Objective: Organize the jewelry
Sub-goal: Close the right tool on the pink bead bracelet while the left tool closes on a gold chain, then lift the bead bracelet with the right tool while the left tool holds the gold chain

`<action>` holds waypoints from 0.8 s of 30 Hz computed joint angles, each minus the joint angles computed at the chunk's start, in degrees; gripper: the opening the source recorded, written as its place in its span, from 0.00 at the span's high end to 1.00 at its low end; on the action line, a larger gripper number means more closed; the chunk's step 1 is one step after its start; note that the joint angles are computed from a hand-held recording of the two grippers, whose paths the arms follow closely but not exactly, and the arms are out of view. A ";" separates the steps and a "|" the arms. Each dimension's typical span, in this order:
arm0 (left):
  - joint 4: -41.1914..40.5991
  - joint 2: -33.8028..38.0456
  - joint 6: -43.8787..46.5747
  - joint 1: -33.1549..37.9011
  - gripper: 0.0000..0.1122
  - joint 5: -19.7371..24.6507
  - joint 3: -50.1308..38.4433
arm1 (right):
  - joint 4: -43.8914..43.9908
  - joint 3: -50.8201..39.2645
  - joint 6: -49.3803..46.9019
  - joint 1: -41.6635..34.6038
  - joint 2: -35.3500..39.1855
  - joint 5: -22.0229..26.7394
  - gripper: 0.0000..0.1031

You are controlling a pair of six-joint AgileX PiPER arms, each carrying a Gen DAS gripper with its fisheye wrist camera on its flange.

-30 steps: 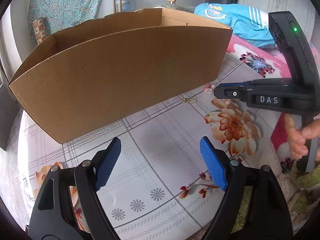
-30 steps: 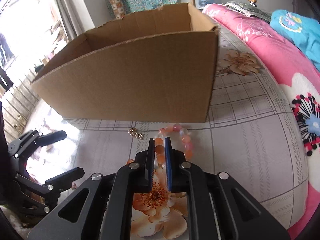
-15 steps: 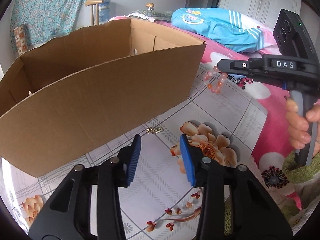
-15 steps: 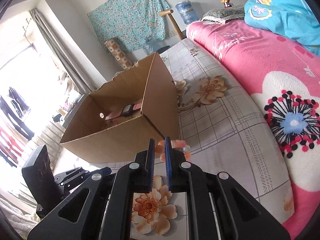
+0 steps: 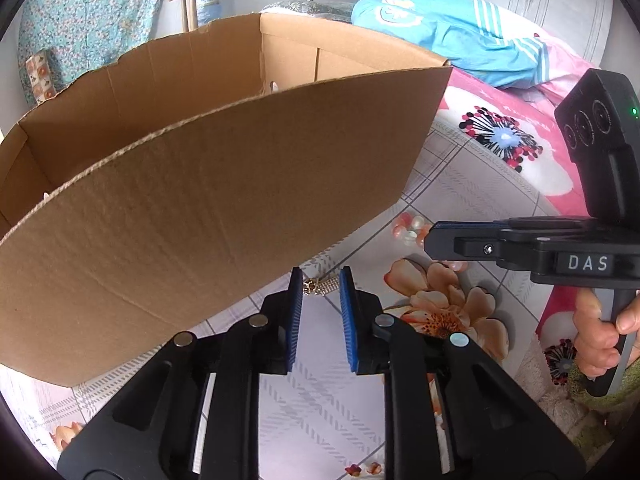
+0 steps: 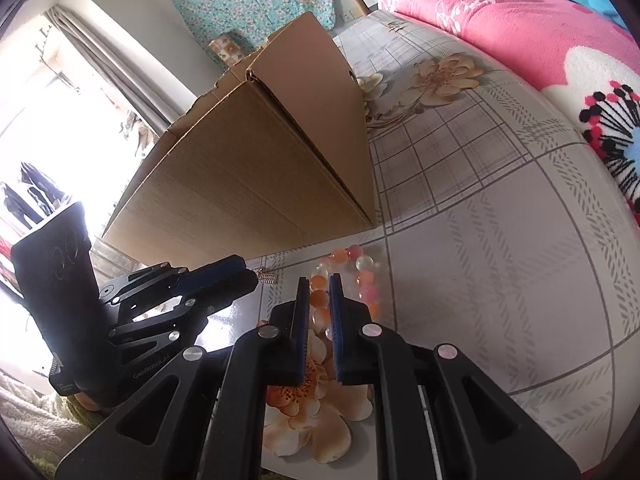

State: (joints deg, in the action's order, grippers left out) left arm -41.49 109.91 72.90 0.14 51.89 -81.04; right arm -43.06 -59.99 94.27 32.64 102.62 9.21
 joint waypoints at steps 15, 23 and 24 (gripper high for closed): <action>0.44 0.05 1.59 0.02 1.00 -0.48 1.29 | -5.66 1.56 7.46 -0.89 0.27 -2.21 0.90; 0.19 -0.96 1.40 4.37 1.00 5.28 1.53 | -9.55 2.28 11.91 -0.02 -0.31 -1.23 0.90; -0.12 -0.82 1.12 5.20 1.00 6.44 1.17 | -9.20 2.22 11.58 0.08 -0.34 -1.02 0.90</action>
